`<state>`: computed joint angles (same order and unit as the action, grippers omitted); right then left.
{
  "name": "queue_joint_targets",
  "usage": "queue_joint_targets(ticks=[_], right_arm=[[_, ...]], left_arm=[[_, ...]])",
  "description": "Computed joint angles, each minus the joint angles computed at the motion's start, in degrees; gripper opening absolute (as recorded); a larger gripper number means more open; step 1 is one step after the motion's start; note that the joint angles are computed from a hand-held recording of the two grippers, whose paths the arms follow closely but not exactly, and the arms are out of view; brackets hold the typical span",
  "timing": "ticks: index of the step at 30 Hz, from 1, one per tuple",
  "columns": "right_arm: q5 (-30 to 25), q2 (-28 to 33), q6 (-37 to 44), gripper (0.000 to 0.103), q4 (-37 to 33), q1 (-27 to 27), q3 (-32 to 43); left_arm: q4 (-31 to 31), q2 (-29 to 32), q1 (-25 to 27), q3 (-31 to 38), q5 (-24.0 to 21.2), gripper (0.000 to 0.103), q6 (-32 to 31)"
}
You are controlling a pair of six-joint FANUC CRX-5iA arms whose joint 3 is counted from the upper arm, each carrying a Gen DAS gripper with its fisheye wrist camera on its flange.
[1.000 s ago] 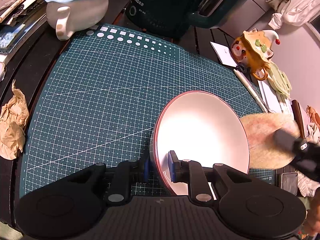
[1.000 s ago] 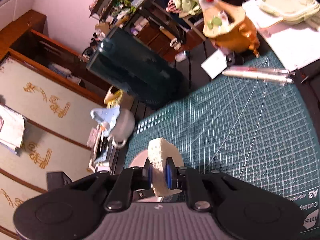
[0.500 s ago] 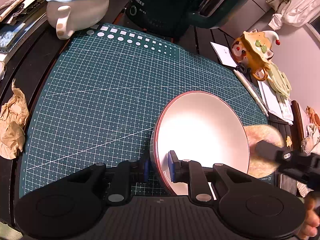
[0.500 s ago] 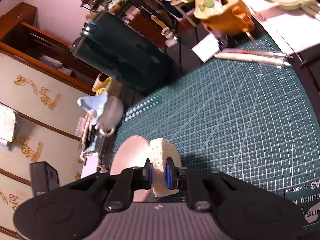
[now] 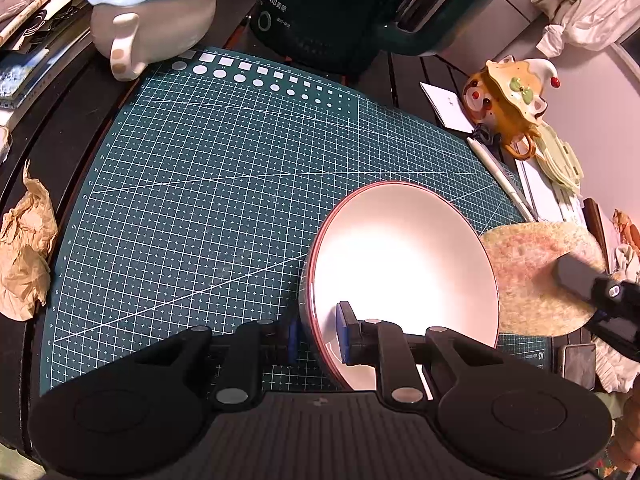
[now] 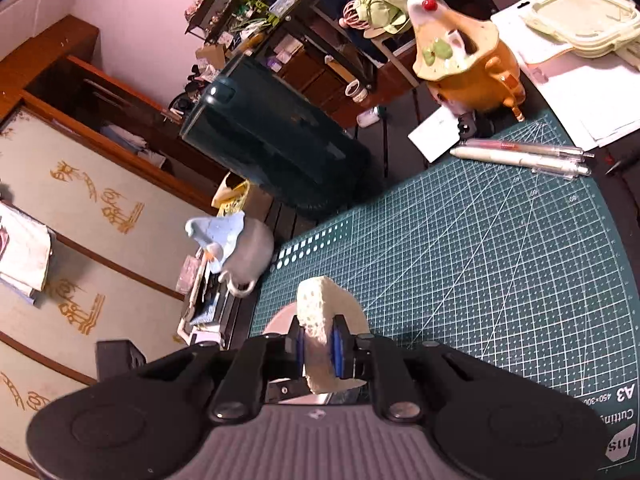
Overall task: Clean bowl
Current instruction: 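Hold the bowl with the left tool while the right tool scrubs its outer wall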
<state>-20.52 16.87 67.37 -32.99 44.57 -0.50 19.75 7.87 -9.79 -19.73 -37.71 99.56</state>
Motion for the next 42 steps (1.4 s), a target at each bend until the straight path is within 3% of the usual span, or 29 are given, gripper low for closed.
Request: queue_joint_targets(ticks=[3,8,14,19,23,28,33,38,42], right_arm=[[-2.1,1.2,-5.2,0.013,4.6,0.7,0.5],[1.6,-1.1,-2.0,0.013,2.2,0.6,-1.3],[-1.8,0.5,-4.2,0.013,3.1,0.6,0.2],[1.0,-0.7,-4.8,0.013,4.7,1.2,-1.3],[-2.7,1.1,-6.7,0.013,6.3,1.3,0.4],[1.6,-1.4,-5.0,0.013,4.5,1.1,-1.7],[-3.0,1.2,-6.4,0.013,5.9,1.1,0.7],[1.5,-1.6,-4.2,0.013,3.8,0.8,-1.5],[-1.9,0.8,-5.4,0.013,5.3,1.2,0.3]], left_arm=[[0.3,0.0,0.1,-0.2,0.2,0.018,-0.2],[-0.3,0.0,-0.1,0.3,-0.2,0.018,0.1],[0.1,0.0,0.0,0.0,0.0,0.018,-0.1],[-0.4,0.1,-0.1,0.2,-0.1,0.018,0.0],[0.3,-0.2,0.1,-0.4,0.3,0.018,-0.7],[-0.1,0.0,0.0,0.0,-0.1,0.018,-0.4],[0.3,0.0,0.1,-0.1,0.1,0.018,-0.7],[-0.1,0.1,0.1,0.1,-0.2,0.018,-0.6],[-0.2,0.1,0.1,0.1,-0.2,0.018,-0.7]])
